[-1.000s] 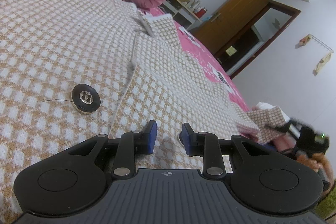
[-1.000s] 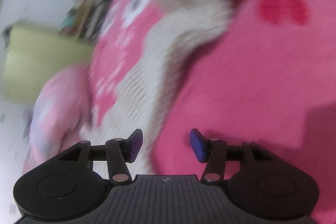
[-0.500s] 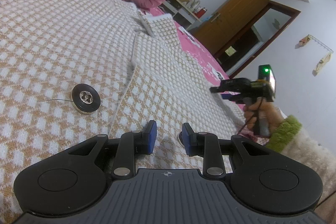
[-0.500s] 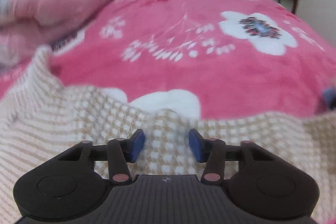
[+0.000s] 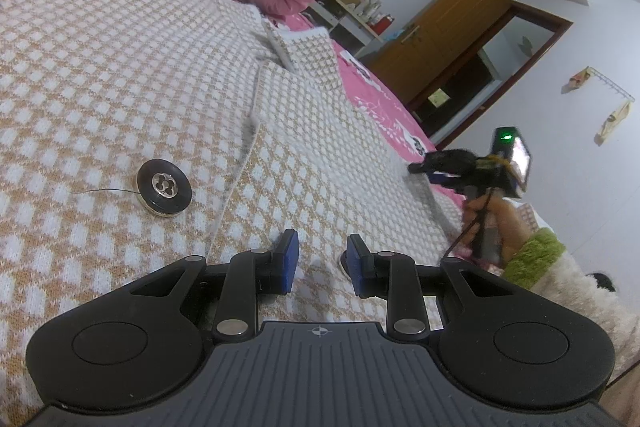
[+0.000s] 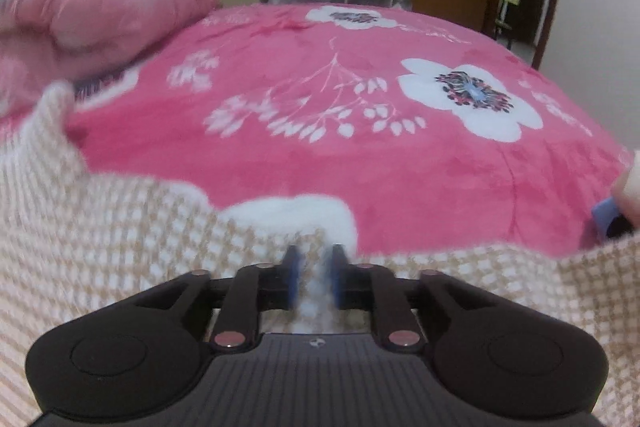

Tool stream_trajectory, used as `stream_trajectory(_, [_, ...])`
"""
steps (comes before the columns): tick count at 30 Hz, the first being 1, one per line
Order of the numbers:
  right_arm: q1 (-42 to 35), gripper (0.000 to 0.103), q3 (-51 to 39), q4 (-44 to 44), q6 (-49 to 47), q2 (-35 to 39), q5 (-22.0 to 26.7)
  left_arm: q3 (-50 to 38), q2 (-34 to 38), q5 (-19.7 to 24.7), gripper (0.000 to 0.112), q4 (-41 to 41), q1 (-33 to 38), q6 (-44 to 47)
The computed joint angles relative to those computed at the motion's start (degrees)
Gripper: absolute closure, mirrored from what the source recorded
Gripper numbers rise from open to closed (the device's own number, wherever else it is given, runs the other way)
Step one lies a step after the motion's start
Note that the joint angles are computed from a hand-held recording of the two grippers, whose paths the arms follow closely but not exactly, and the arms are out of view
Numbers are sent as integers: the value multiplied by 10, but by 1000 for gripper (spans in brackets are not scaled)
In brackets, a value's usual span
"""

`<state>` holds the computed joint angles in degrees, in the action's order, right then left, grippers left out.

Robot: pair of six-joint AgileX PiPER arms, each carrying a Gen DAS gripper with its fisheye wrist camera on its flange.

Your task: Fold clothes

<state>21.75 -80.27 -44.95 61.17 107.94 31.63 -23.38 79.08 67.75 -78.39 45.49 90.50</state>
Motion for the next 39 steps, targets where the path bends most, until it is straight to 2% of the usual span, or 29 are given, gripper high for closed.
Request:
stream_trajectory(1, [-4, 59, 7, -9, 22, -13, -3, -1, 0, 0, 85, 0, 0, 0])
stream_trajectory(3, [-4, 59, 29, -47, 81, -47, -9, -1, 0, 0, 85, 1, 0, -1])
stream_trajectory(4, [-4, 59, 34, -41, 77, -61, -20, -1, 0, 0, 85, 1, 0, -1])
stream_trajectory(6, [-3, 61, 40, 30, -2, -78, -62, -1, -1, 1, 85, 2, 1, -2])
stream_trajectory(8, [12, 64, 22, 133, -117, -59, -92, 0, -2, 3, 85, 4, 4, -2])
stream_trajectory(9, [22, 65, 1, 184, -174, -39, -88, 1, -2, 4, 85, 5, 5, -1])
stream_trajectory(10, [30, 71, -28, 236, -231, -14, -79, 1, -2, 4, 85, 5, 5, -1])
stream_trajectory(11, [29, 77, -70, 282, -280, 20, -56, 1, -1, 5, 85, 5, 6, 0])
stream_trajectory(12, [26, 79, -116, 308, -306, 59, -30, 1, 0, 5, 85, 5, 6, 0])
stream_trajectory(14, [24, 83, -192, 318, -308, 118, 10, 0, 2, 7, 85, 5, 7, 1])
stream_trajectory(20, [0, 82, -266, 342, -292, 154, 30, 1, 2, 7, 85, 5, 8, 0])
stream_trajectory(23, [24, 81, -251, 273, -234, 129, 35, 1, 2, 8, 85, 5, 8, 0])
stream_trajectory(26, [19, 81, -231, 319, -267, 112, 12, 1, 3, 8, 85, 4, 7, 0])
stream_trajectory(28, [13, 81, -245, 317, -265, 129, 31, 0, 5, 8, 85, 3, 6, -1])
stream_trajectory(29, [2, 78, -251, 331, -280, 143, 37, 0, 6, 8, 85, 3, 6, 0])
stream_trajectory(30, [-16, 78, -243, 368, -297, 147, 20, -1, 6, 8, 85, 3, 6, 0])
stream_trajectory(32, [-52, 79, -191, 481, -315, 128, -47, -1, 7, 8, 85, 3, 6, 0])
stream_trajectory(34, [-73, 79, -148, 524, -301, 98, -79, -1, 6, 9, 85, 4, 7, -1])
stream_trajectory(35, [-76, 79, -135, 533, -315, 85, -79, -1, 6, 9, 85, 4, 7, -1])
stream_trajectory(37, [-82, 79, -113, 584, -402, 59, -71, -1, 7, 7, 85, 2, 6, 0])
stream_trajectory(39, [-68, 79, -99, 569, -476, 39, -45, -1, 7, 6, 85, 1, 4, 1])
